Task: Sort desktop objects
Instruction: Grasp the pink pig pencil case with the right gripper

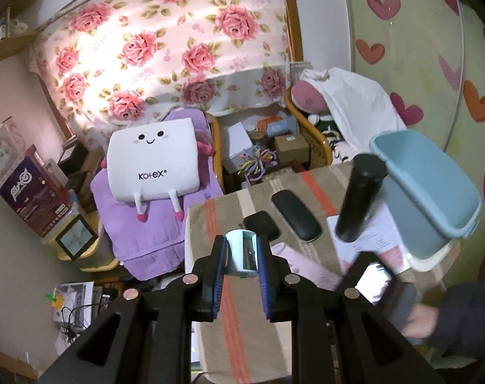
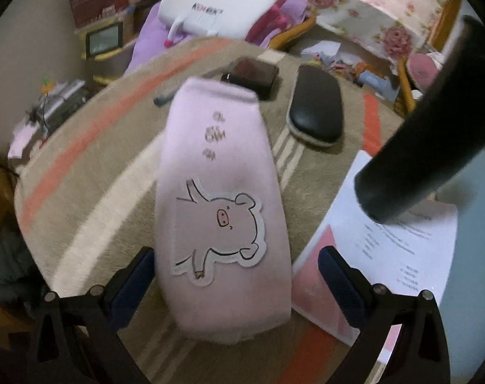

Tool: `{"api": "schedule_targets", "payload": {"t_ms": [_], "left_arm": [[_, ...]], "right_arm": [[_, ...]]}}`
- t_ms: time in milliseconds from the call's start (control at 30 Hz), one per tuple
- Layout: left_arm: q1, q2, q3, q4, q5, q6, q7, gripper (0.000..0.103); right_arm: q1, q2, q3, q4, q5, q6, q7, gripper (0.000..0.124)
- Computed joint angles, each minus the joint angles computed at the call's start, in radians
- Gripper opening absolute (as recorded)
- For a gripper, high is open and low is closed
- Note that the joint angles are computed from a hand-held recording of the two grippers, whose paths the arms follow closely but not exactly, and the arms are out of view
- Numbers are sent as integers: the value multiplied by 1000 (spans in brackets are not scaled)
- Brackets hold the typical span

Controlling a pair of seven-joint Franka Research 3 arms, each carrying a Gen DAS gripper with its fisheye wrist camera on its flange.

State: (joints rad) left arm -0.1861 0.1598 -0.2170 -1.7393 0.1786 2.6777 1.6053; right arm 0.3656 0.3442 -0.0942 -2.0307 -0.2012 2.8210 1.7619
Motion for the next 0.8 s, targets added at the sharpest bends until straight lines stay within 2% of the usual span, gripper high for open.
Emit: {"api": "schedule_targets", "payload": {"t_ms": [133, 233, 300, 333, 367, 400, 500, 700, 800], "left_arm": [[-24, -40, -2, -17, 44, -16, -52, 19], [-36, -60, -7, -19, 55, -39, -76, 19], [-48, -66, -8, -15, 87, -51, -104, 19], [-54, -69, -8, -13, 103, -57, -118, 19], [-59, -72, -10, -11, 118, -61, -129, 19], [-63, -72, -11, -7, 126, -67, -135, 19], [-71, -71, -14, 6, 142, -73, -152, 19], [-89, -57, -17, 42, 182, -100, -197, 19], [-98, -48, -19, 60, 191, -110, -210, 19]], "right_arm": [[-31, 40, 29, 35, 40, -31, -83, 103], [-79, 57, 74, 50, 141, -36, -154, 103], [-81, 59, 74, 47, 169, -21, -177, 102], [-85, 60, 78, 45, 181, -12, -199, 100], [-114, 59, 110, 39, 225, 2, -253, 96], [-137, 59, 136, 37, 266, 11, -301, 86], [-126, 57, 119, 47, 310, -10, -312, 77], [-201, 24, 178, 8, 470, 18, -463, 49], [-186, 12, 162, -1, 475, 19, -502, 44]]}}
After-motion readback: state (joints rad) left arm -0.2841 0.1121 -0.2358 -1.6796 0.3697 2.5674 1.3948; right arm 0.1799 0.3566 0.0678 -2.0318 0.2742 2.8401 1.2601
